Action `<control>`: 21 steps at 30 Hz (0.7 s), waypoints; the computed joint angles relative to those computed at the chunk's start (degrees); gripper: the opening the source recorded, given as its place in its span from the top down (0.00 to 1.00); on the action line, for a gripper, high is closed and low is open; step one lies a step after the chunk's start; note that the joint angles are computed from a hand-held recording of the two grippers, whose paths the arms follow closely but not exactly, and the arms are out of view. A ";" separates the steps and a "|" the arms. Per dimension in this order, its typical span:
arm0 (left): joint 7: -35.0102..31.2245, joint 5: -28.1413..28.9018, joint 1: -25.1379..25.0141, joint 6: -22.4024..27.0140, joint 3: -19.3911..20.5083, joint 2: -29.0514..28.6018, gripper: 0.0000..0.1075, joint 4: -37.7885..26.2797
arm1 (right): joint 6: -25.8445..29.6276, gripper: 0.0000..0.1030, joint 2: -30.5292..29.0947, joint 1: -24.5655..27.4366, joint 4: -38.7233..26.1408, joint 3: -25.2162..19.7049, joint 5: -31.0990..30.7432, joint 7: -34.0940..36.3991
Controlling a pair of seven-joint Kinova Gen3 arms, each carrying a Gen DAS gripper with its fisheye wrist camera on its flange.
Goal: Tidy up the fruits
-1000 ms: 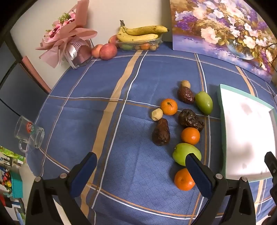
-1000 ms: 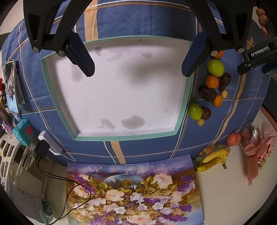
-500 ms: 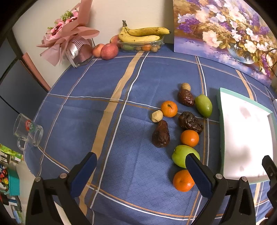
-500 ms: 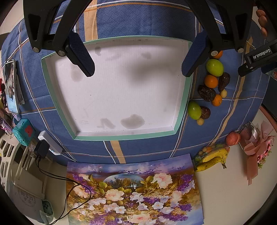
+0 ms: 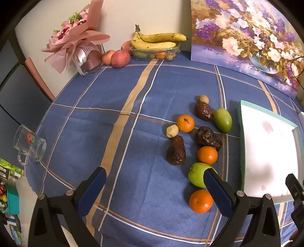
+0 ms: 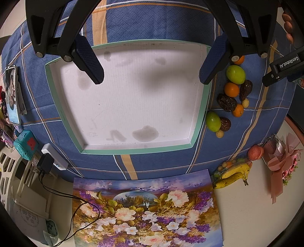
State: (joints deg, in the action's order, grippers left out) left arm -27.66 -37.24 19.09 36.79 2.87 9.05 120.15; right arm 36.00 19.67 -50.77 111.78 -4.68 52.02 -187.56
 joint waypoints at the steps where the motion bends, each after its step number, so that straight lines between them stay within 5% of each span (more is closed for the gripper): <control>1: 0.34 -0.40 0.17 -0.09 -0.02 0.00 0.04 0.08 | 0.00 0.02 0.00 0.01 0.00 -0.01 0.00 0.00; 21: 4.03 -3.69 0.11 -1.15 0.30 -0.84 0.04 1.43 | -0.05 0.02 0.08 0.09 -0.15 0.02 -0.19 0.33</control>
